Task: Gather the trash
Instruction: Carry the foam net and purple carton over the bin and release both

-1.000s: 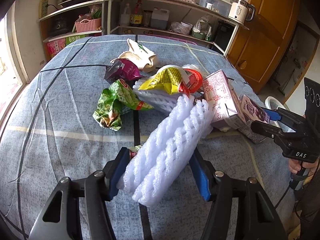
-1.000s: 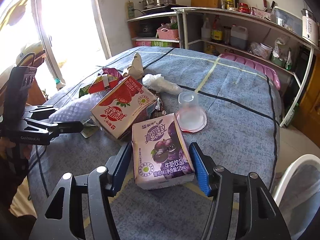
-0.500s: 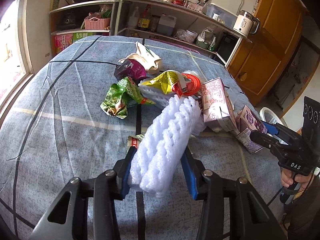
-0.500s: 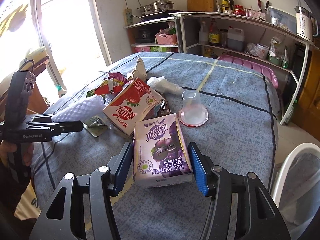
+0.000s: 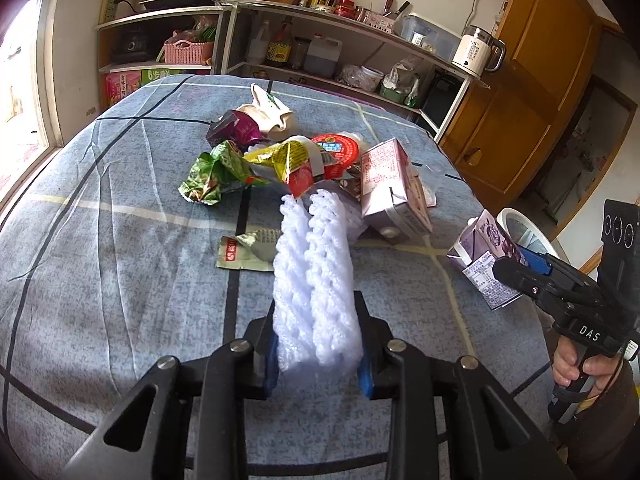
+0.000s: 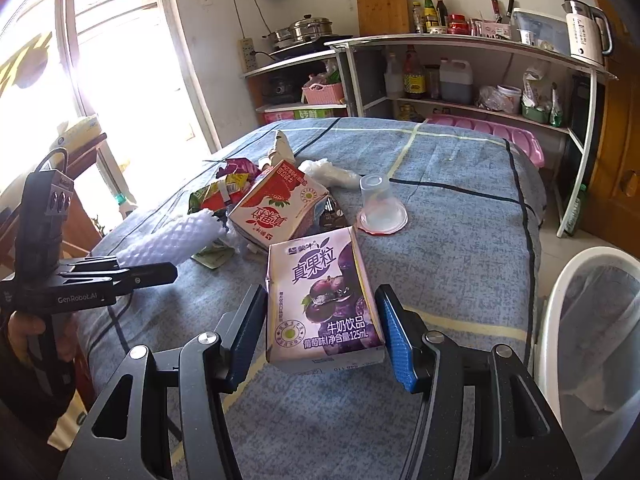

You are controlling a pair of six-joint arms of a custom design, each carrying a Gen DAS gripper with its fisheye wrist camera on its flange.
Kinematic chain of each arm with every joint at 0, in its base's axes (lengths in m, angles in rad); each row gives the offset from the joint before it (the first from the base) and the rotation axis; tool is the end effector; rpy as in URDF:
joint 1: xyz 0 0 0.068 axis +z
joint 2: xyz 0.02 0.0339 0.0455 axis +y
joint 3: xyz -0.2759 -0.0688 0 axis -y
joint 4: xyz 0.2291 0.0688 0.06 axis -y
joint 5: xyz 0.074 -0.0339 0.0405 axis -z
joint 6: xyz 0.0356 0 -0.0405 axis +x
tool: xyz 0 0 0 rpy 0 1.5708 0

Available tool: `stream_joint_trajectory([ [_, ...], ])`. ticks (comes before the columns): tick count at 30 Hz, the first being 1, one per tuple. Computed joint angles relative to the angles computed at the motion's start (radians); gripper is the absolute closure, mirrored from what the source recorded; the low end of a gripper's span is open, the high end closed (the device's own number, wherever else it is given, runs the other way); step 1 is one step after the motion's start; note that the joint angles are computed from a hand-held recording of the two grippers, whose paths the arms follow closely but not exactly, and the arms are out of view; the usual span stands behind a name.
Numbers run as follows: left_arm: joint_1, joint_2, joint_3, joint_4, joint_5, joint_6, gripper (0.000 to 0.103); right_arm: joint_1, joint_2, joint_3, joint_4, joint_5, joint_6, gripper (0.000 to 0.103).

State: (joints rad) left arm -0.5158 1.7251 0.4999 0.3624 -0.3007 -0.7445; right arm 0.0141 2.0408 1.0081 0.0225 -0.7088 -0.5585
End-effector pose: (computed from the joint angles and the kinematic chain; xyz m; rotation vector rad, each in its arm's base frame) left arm 0.2372 -0.1224 0.1088 -0.4058 2.3602 -0.2281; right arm 0.3672 0.0284 0.1079 -0.9024 2.1802 0.6546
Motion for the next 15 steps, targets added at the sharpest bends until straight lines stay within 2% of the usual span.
stream_joint_trajectory([
  [6, -0.057, -0.01, -0.028, 0.005, -0.014, -0.026, 0.072, -0.034, -0.018, -0.04, 0.002, -0.038, -0.002, 0.046],
  [10, -0.087, 0.004, -0.024, 0.002, 0.025, 0.009, 0.071, -0.044, -0.01, -0.054, -0.001, -0.038, -0.005, 0.046],
  [12, -0.105, 0.011, -0.011, -0.006, 0.0, 0.014, 0.064, -0.049, -0.007, -0.063, 0.002, -0.039, -0.002, 0.046],
  [14, -0.091, -0.003, -0.025, 0.026, 0.015, 0.016, 0.049, -0.056, -0.003, -0.065, -0.002, -0.04, -0.007, 0.046],
  [15, -0.078, -0.006, -0.022, 0.023, 0.018, 0.016, 0.047, -0.057, -0.003, -0.071, 0.008, -0.034, -0.003, 0.046],
])
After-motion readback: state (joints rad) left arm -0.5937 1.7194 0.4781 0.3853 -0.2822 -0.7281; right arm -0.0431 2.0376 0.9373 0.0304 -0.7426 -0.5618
